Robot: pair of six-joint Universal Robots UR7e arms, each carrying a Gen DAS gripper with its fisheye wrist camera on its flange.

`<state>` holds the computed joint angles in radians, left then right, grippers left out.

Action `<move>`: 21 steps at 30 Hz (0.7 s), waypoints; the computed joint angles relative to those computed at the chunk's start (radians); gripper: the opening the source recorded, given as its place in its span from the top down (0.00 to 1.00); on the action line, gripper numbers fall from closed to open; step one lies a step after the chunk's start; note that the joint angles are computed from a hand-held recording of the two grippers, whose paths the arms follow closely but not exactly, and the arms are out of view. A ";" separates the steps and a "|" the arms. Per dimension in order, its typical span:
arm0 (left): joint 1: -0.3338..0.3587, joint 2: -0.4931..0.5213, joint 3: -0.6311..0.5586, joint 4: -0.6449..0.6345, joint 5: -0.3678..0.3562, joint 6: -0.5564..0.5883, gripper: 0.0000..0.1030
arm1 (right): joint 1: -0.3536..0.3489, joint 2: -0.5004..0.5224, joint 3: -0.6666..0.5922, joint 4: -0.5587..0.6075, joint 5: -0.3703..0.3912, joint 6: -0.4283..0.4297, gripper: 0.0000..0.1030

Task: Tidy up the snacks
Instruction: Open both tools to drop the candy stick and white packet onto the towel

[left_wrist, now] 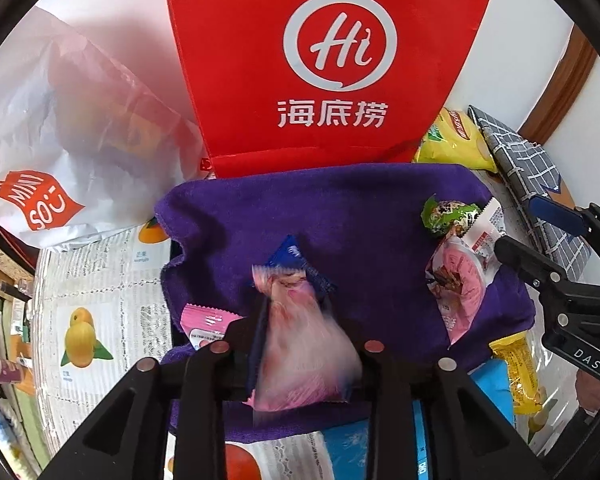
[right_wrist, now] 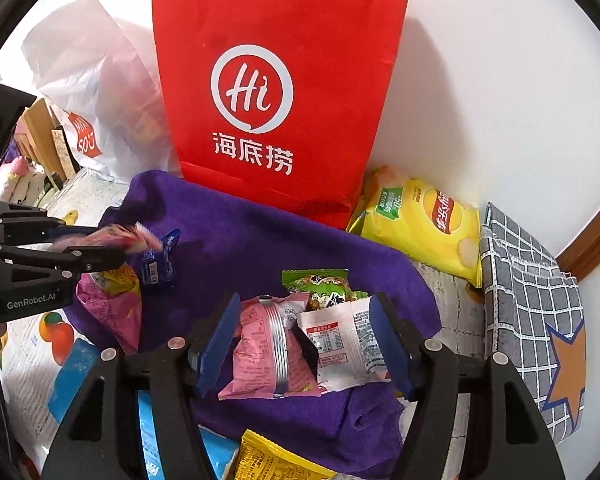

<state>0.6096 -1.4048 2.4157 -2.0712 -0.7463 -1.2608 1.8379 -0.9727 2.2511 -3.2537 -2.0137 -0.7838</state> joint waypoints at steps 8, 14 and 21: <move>-0.013 -0.022 0.016 -0.032 0.006 0.011 0.52 | 0.002 -0.019 0.007 -0.005 0.014 0.006 0.35; -0.041 -0.042 0.032 -0.060 0.025 0.016 0.43 | 0.011 -0.014 0.013 -0.050 0.005 0.010 0.28; -0.076 -0.071 0.047 -0.065 0.047 0.005 0.37 | 0.033 0.000 0.023 -0.127 -0.017 0.016 0.19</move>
